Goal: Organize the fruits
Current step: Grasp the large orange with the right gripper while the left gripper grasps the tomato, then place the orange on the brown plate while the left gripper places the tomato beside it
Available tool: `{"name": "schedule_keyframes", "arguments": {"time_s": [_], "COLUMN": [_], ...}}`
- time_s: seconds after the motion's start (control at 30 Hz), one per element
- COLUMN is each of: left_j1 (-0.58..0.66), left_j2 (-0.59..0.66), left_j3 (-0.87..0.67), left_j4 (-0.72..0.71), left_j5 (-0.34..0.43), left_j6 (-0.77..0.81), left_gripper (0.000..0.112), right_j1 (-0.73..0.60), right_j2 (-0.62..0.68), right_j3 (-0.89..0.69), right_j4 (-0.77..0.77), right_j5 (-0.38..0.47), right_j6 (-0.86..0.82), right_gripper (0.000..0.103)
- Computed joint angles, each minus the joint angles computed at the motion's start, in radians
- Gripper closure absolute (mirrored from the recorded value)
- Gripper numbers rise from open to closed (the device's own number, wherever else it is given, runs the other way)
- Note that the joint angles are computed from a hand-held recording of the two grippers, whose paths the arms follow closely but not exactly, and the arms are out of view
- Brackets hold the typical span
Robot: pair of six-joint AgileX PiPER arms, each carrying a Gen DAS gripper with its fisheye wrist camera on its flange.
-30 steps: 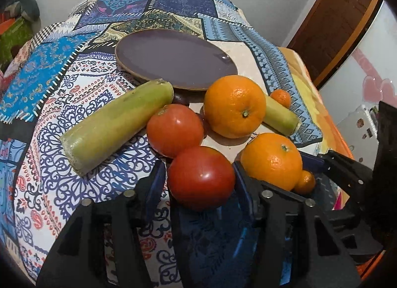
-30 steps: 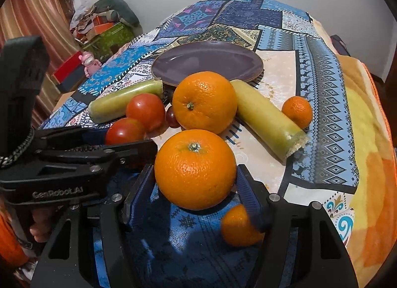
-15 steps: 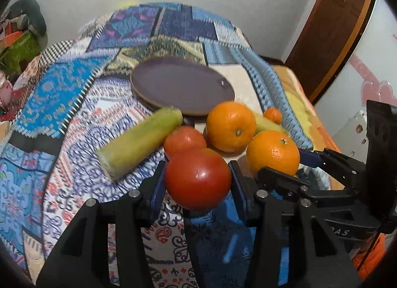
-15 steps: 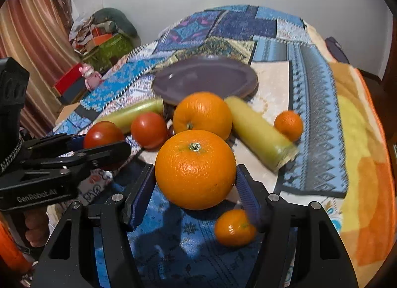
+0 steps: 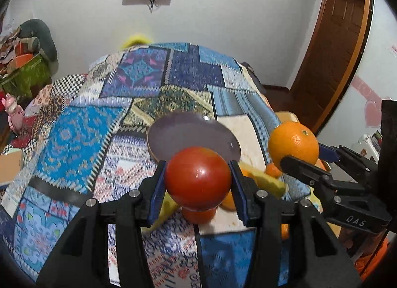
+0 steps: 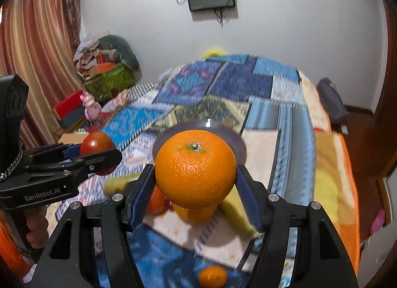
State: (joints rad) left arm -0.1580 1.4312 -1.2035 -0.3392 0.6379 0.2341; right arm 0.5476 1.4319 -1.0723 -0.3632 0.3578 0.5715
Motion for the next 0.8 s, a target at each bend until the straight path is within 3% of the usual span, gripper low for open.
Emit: {"name": "schedule_keyframes", "arguments": {"time_s": [0.43,0.8], "left_j1": [0.022,0.024], "left_j2": [0.176,0.395], "left_j3": [-0.260,-0.512], "left_j4": [0.050,0.102], "left_j5": [-0.003,0.068], "left_j6": [-0.018,-0.054], "left_gripper": [0.064,0.064], "right_j1": [-0.038,-0.094], "right_j2": [0.152,0.340], "right_j3": [-0.222,-0.417], "right_j4": [-0.090,0.069], "right_j5": [0.012,0.053], "right_j6": [-0.003,-0.193], "right_gripper": [0.041,0.041]}}
